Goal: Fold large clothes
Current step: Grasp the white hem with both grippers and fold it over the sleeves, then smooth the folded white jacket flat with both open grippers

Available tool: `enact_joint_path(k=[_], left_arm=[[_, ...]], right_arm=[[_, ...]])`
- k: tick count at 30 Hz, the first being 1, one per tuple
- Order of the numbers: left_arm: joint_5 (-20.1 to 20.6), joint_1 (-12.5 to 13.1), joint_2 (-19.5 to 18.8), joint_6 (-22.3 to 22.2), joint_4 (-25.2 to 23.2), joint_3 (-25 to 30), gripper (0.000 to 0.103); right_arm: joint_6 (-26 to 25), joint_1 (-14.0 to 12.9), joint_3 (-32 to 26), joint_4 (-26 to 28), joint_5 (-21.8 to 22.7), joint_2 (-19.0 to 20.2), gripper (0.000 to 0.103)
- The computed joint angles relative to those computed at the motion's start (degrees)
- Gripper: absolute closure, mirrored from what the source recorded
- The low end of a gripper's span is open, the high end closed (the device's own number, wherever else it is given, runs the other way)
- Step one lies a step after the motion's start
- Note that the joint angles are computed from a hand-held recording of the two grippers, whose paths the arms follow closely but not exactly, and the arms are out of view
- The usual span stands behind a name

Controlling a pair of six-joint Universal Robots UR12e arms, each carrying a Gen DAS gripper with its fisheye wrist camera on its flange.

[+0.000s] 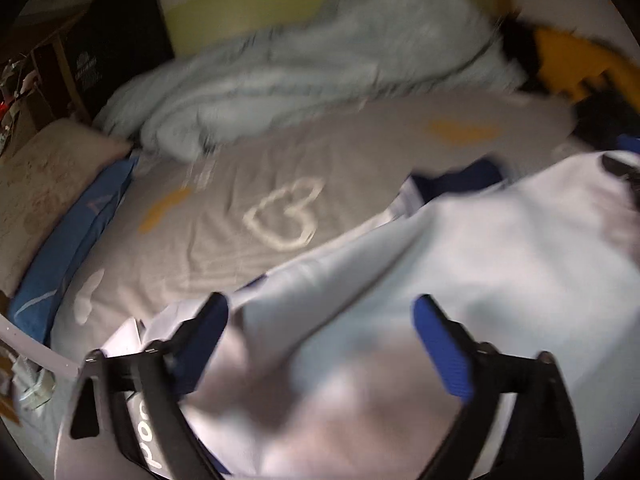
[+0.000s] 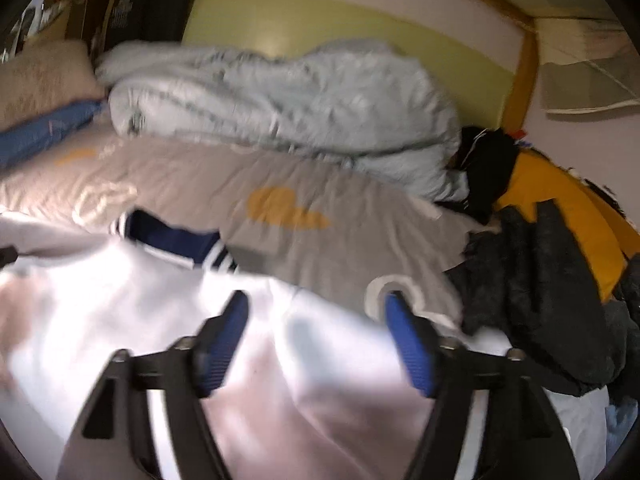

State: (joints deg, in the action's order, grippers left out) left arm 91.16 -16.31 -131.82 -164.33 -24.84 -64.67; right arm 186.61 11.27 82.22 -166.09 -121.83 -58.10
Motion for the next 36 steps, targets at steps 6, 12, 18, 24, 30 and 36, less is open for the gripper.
enact_joint_path(k=[6,12,18,24,30,36], left_arm=[[-6.01,1.86,5.05,-4.52,10.63,-8.17,0.004],[-7.15,3.88,6.43,-13.07,6.2,-12.12,0.004],[-1.8,4.2,5.23,-16.43,3.94,-11.46,0.004],[-0.85,3.73,5.05,-15.29,4.71,-12.55,0.004],[-2.73,2.82,6.05,-11.32,17.62,-17.09,0.004],[-5.9,2.53,5.82,-9.85,13.95,-16.47,0.004]], right_arm=[[4.91,0.46,5.68,-8.03,2.38,-4.85,0.0],[11.27,0.65,11.26,-3.48,7.59,-8.91,0.0],[20.1,0.57,13.69,5.5,7.72,-9.13,0.002],[23.34,-2.5,12.32,8.85,13.87,-6.87,0.013],[19.45,-1.91,7.19,10.59,5.12,-3.59,0.013],[22.42,-2.38,5.06,11.08,0.26,-3.02,0.045]])
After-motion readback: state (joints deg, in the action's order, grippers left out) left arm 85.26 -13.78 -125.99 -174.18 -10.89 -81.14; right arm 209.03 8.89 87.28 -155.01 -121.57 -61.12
